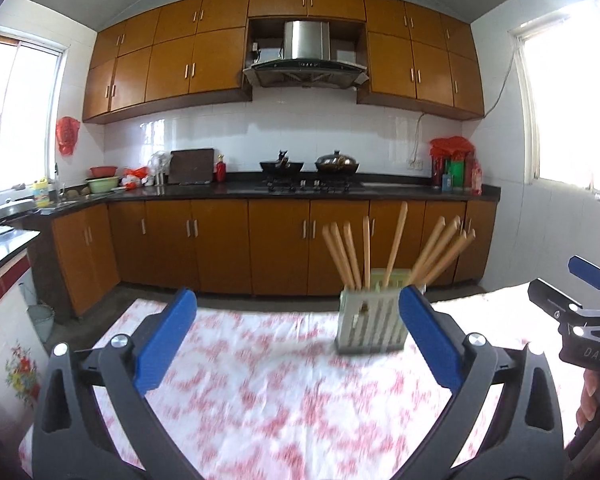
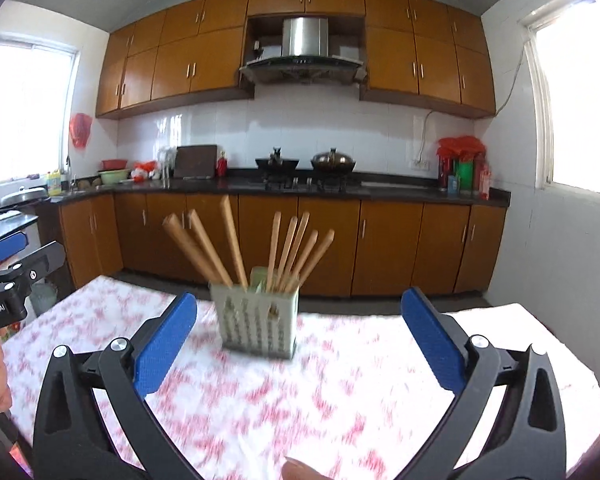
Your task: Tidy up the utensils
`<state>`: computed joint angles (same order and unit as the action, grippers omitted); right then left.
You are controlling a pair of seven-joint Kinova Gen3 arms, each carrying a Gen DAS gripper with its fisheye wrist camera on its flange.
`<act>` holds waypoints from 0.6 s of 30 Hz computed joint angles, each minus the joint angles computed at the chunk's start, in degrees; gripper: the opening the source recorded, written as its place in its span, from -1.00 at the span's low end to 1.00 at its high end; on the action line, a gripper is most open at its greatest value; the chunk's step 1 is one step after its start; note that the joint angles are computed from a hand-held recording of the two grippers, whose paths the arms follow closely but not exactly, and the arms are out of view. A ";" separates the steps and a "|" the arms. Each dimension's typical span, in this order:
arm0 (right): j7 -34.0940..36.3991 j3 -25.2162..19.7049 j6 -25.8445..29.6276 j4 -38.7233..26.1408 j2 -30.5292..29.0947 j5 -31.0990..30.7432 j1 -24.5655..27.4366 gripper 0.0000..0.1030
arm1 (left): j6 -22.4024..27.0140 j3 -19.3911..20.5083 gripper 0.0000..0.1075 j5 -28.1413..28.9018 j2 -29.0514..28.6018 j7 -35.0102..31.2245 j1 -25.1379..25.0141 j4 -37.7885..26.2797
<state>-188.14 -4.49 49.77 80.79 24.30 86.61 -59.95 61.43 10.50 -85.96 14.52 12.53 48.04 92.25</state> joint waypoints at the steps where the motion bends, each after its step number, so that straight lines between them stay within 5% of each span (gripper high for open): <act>1: -1.57 -0.02 0.13 1.15 -0.23 0.65 -0.34 0.97 | 1.21 0.33 0.85 0.29 -0.09 0.91 0.84 1.08; 6: -8.18 -1.18 5.90 5.46 0.42 2.88 -2.43 0.97 | 7.27 1.72 0.85 0.65 0.79 5.32 4.44 4.58; 18: -10.72 -3.80 6.17 9.75 0.02 -2.28 -2.53 0.97 | 5.36 2.07 0.85 3.48 3.33 6.36 6.17 5.60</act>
